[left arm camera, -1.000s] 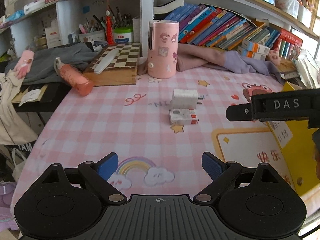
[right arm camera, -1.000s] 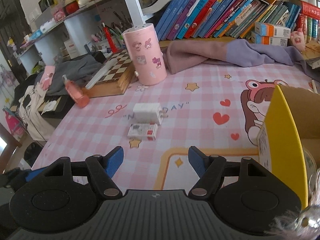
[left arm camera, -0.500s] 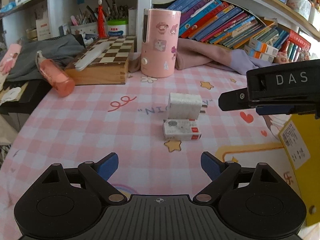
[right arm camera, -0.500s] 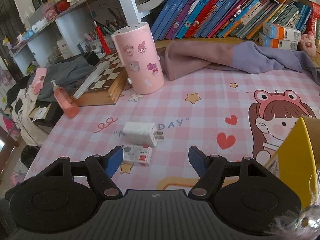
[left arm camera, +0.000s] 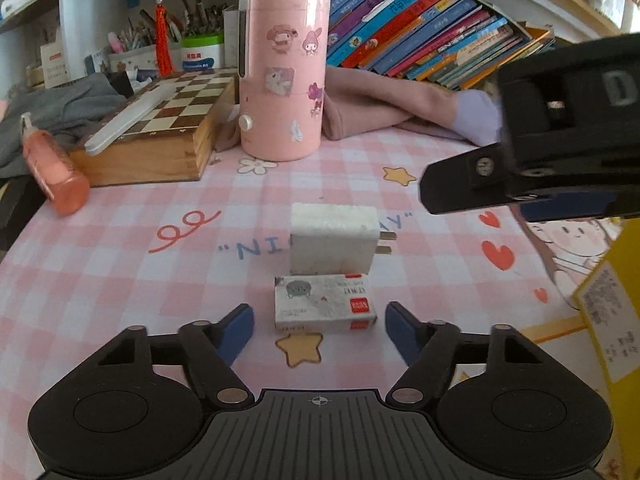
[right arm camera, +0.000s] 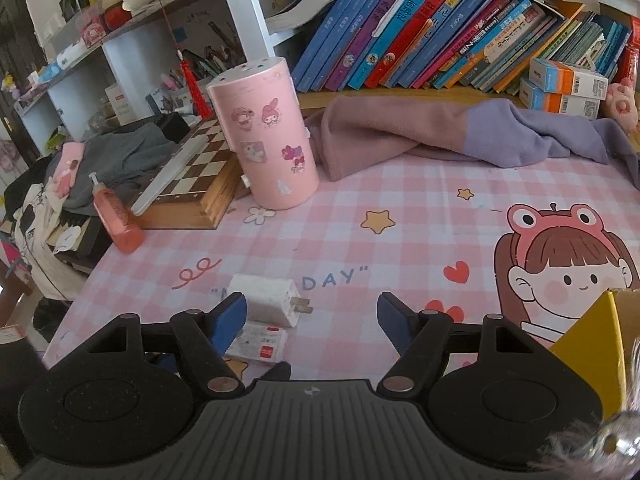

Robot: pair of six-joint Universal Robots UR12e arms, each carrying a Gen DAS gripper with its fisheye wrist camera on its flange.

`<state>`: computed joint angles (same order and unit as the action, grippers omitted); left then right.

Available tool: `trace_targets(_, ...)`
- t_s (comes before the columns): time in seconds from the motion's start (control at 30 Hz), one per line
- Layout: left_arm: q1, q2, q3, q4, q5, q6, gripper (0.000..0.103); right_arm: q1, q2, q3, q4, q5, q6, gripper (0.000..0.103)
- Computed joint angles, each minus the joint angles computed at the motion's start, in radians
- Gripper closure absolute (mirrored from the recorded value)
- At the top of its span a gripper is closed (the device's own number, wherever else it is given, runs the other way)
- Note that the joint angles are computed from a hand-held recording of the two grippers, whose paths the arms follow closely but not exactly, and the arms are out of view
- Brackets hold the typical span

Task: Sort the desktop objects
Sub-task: 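Grasp the white eraser box with the left tool while the right tool grasps the white charger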

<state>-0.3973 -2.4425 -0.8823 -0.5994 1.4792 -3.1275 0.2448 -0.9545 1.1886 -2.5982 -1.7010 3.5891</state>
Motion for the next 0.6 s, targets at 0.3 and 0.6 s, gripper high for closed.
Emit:
trace_targets(0.3,0.015,0.047,-0.069,0.037,0.009,-0.004,0.050,-0.007,0.023,-0.038,0.037,0.049,-0.033,0.031)
trace_targets(0.6,0.054,0.172,-0.234,0.069,0.052,-0.160,0.050,0.018,0.115,-0.164,0.110,0.010,-0.037,0.023)
